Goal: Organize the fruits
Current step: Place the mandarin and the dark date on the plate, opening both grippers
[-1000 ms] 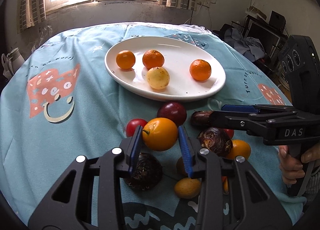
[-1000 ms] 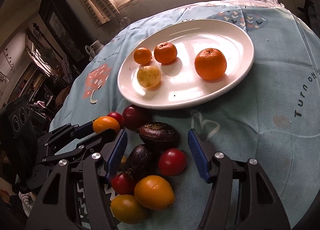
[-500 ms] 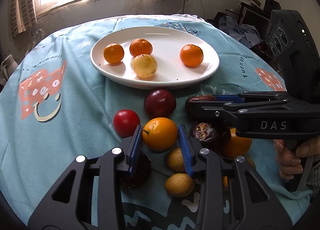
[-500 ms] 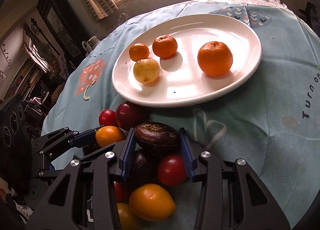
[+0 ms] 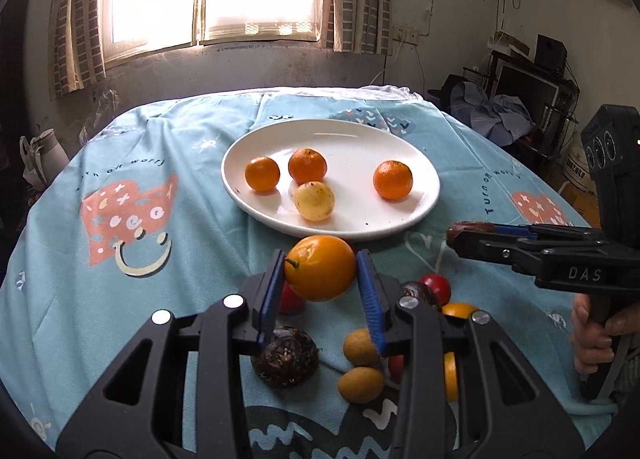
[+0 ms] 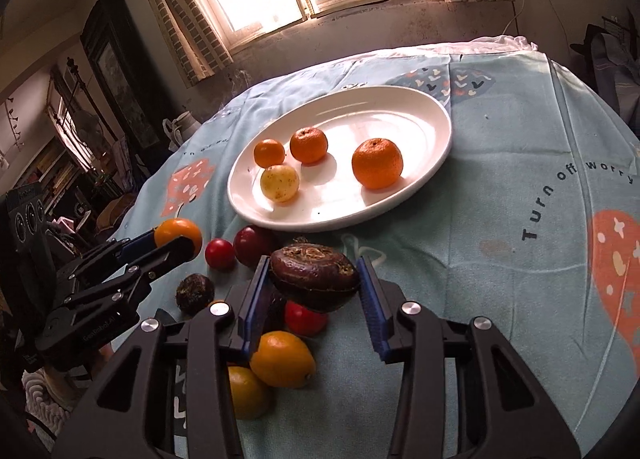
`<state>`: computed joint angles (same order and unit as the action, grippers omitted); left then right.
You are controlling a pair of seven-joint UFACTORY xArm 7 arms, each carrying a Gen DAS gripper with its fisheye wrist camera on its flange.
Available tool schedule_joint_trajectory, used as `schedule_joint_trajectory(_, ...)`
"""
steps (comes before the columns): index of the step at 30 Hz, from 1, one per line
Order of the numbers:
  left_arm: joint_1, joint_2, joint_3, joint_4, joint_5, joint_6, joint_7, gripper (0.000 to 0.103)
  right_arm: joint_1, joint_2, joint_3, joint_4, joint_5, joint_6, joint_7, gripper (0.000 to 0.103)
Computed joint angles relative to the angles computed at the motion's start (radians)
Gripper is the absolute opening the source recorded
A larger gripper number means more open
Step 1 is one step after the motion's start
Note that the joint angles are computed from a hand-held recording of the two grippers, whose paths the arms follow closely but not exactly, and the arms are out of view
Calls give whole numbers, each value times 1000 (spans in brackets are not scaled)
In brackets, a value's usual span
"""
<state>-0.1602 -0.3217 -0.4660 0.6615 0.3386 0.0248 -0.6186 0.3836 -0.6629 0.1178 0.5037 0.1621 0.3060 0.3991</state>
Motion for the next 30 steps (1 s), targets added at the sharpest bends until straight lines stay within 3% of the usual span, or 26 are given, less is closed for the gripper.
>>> schedule_joint_trajectory(3,-66,68,76,96,-43,56,54,37,-46,40,3,67,-22,-10,16,43)
schedule_joint_trajectory(7,14,228,31,281,125,128,-83,37,9,179,-54,200,23,-18,-47,43)
schedule_joint_trajectory(11,-25,347,83,366,102,151,-100,37,36,301,-64,251,93,-62,-87,45)
schedule_joint_trajectory(13,-48,371,110,380,107,159,-103,37,14,336,-52,259,98,-59,-80,59)
schedule_joint_trajectory(14,-60,377,124,380,113,156,-109,44,-16,340,-32,257,74,-65,-63,69)
schedule_joint_trajectory(15,-74,379,141,381,135,151,-128,52,-51,334,-4,243,41,-87,-33,69)
schedule_joint_trajectory(16,-93,376,165,382,197,150,-186,68,-68,328,9,233,22,-104,-18,69)
schedule_joint_trajectory(21,-155,310,242,326,307,121,-289,70,-38,257,-17,190,33,-112,-32,69)
schedule_joint_trajectory(24,-150,252,248,275,440,150,-421,81,-44,186,8,147,9,-92,-20,69)
schedule_joint_trajectory(30,-104,106,199,107,387,159,-400,82,-26,46,67,39,-54,-26,0,69)
